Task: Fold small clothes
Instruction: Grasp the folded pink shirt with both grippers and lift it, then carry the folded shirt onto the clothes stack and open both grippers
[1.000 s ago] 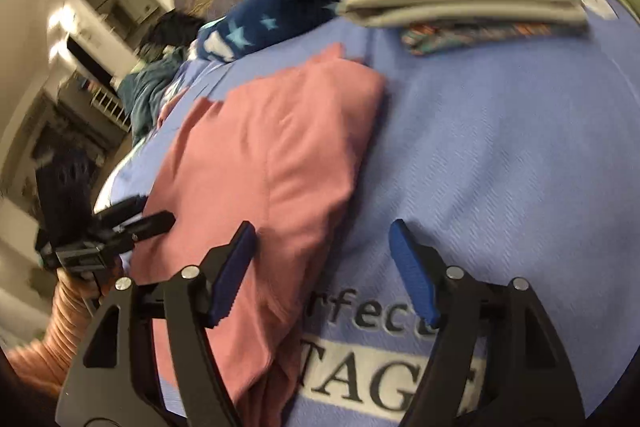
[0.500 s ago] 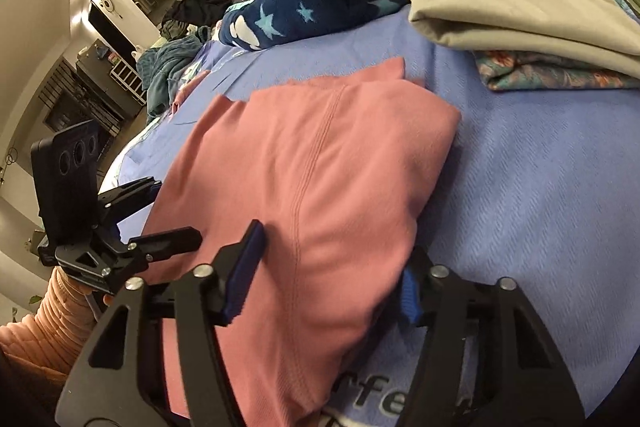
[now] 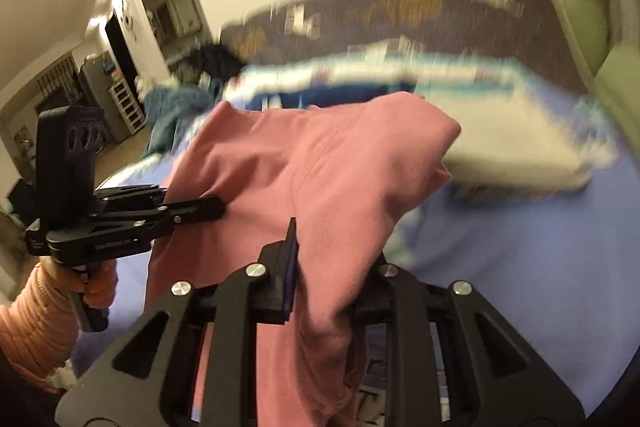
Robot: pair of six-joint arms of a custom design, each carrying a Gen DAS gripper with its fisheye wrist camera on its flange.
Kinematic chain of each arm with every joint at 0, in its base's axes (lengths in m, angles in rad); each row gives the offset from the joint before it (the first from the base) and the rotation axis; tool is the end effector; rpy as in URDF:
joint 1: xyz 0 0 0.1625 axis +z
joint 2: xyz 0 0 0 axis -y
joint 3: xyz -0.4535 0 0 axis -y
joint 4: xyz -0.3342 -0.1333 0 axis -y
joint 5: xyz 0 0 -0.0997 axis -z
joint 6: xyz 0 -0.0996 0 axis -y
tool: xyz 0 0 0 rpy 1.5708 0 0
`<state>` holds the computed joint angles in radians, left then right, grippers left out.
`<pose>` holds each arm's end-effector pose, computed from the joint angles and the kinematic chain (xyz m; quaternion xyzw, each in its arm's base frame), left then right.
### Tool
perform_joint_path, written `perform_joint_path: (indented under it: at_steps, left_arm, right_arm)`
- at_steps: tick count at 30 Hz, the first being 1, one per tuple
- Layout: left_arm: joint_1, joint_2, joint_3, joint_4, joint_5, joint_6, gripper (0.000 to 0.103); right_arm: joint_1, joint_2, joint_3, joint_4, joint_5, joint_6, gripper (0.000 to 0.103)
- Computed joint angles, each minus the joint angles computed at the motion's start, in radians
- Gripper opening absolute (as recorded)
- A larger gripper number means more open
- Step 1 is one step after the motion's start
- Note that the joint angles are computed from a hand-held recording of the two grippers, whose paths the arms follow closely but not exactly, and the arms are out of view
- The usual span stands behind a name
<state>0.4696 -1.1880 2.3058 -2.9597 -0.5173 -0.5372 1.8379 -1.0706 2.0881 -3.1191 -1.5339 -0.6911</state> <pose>-0.2794 -0.3883 0.2619 0.1731 0.8416 -0.4437 0.2548 0.2719 -0.4746 0.2407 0.4491 -0.8540 0.2601 0.0378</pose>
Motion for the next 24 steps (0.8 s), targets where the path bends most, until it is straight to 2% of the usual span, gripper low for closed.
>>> perform_joint_path:
  at_steps: [3, 8, 12, 16, 19, 20, 21, 22, 23, 24]
  left_arm:
    - [-0.003, 0.070, -0.126, -0.051, 0.042, 0.164, 0.023]
    - [0.083, 0.210, -0.397, -0.091, 0.032, 0.393, 0.023]
    - [0.164, 0.304, -0.595, -0.048, 0.016, 0.482, 0.024]
    - [0.254, 0.400, -0.761, -0.009, 0.010, 0.561, 0.024]
    - [0.329, 0.458, -0.859, 0.014, -0.028, 0.571, 0.026]
    - [0.353, 0.479, -0.886, 0.006, -0.037, 0.586, 0.029]
    - [0.375, 0.505, -0.912, 0.003, -0.030, 0.601, 0.044]
    - [0.401, 0.540, -0.941, 0.007, 0.013, 0.606, 0.070]
    - [0.421, 0.568, -0.962, 0.036, 0.063, 0.587, 0.075]
    - [0.441, 0.588, -0.975, 0.077, 0.087, 0.564, 0.075]
  right_arm:
    - [0.027, -0.043, -0.022, -0.072, -0.011, -0.016, 0.021]
    - [0.070, -0.010, -0.186, -0.087, -0.088, -0.016, 0.021]
    - [0.075, 0.066, -0.360, -0.039, -0.150, -0.007, 0.021]
    - [0.059, 0.193, -0.558, 0.039, -0.197, 0.017, 0.021]
    - [0.044, 0.302, -0.683, 0.060, -0.236, 0.008, 0.022]
    - [0.039, 0.342, -0.730, 0.068, -0.254, 0.006, 0.022]
    - [0.036, 0.371, -0.759, 0.069, -0.270, 0.007, 0.024]
    - [0.027, 0.423, -0.817, 0.065, -0.308, 0.007, 0.027]
    - [0.019, 0.474, -0.871, 0.055, -0.361, 0.011, 0.040]
    - [0.010, 0.527, -0.923, 0.038, -0.437, 0.029, 0.061]
